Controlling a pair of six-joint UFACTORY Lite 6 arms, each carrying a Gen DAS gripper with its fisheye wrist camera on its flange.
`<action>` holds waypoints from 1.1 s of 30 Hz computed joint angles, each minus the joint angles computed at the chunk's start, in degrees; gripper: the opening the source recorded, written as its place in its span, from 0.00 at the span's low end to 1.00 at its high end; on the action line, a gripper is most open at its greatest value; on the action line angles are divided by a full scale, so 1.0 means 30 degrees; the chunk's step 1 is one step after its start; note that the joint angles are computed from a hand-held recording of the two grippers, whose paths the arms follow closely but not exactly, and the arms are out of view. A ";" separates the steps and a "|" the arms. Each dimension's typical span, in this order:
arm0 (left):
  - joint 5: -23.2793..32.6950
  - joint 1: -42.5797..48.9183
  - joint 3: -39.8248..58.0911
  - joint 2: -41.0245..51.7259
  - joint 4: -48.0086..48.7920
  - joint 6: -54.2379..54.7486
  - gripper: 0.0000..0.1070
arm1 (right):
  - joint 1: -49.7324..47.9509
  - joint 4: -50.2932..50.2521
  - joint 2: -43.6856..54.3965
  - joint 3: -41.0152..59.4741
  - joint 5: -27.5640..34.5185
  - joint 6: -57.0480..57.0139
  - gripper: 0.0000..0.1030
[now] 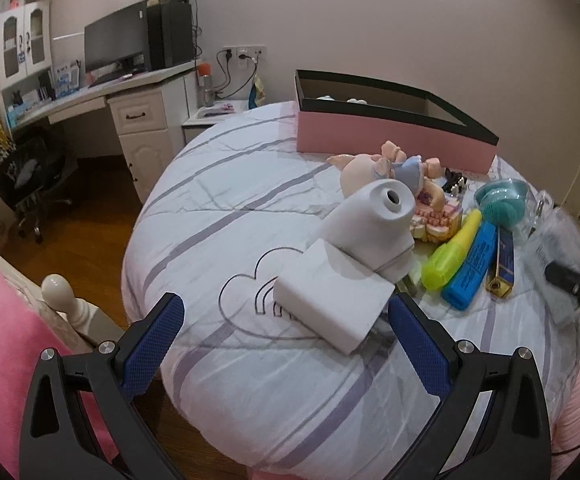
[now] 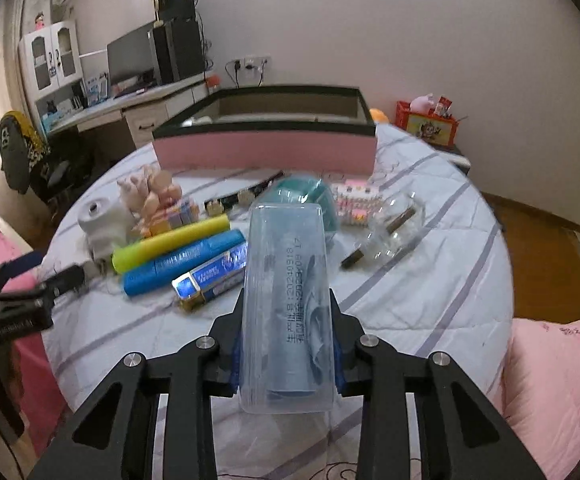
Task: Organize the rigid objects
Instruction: 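Grasp the clear plastic case with right tool while left tool grasps white charger, then lower clear case with right tool while left tool lowers charger into pink box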
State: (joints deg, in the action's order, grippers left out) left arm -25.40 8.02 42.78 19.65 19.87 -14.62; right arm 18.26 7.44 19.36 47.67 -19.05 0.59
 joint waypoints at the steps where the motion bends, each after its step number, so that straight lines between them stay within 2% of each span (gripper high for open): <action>1: -0.0024 0.0109 0.0266 0.0270 0.0790 -0.0704 0.96 | -0.0085 -0.0328 0.0117 -0.0020 -0.0147 0.0415 0.32; 4: 0.0586 0.0002 0.1455 0.1237 0.2283 -0.2143 0.96 | -0.0240 -0.1070 0.0530 0.0119 -0.0504 0.1265 0.32; 9: 0.0728 -0.0666 0.2256 0.2082 0.0566 0.0093 0.94 | -0.0475 -0.2276 0.0815 0.0241 -0.0711 0.2456 0.32; 10: 0.0288 -0.0588 0.2048 0.2041 0.1026 -0.0067 0.87 | -0.0544 -0.2614 0.0905 0.0308 -0.0689 0.2780 0.32; 12: -0.0277 -0.0516 0.1628 0.1754 0.1854 -0.0315 0.68 | -0.0510 -0.2655 0.0863 0.0186 -0.0810 0.2899 0.32; 13: -0.0317 -0.0564 0.1450 0.1571 0.1832 -0.0287 0.66 | -0.0488 -0.2572 0.0813 0.0123 -0.0833 0.2833 0.32; 16: -0.0291 -0.0615 0.1233 0.1345 0.1525 0.0276 0.65 | -0.0667 -0.3477 0.0820 0.0146 -0.0957 0.3535 0.32; 19: -0.0224 -0.0224 0.1183 0.1038 0.3408 -0.1753 0.65 | -0.0617 -0.3940 0.0612 0.0098 -0.1070 0.3793 0.32; 20: -0.0266 -0.0205 0.1053 0.0837 0.3328 -0.1777 0.61 | -0.0590 -0.4007 0.0531 0.0101 -0.1086 0.3807 0.32; 33: 0.0301 -0.0955 0.1029 -0.0599 0.5160 -0.3554 0.61 | -0.1014 -0.6686 0.0139 0.1405 -0.0430 0.5496 0.32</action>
State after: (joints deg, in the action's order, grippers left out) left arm -24.50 5.15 45.87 17.85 35.35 -25.28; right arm 15.22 -12.61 19.77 51.88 -20.34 17.07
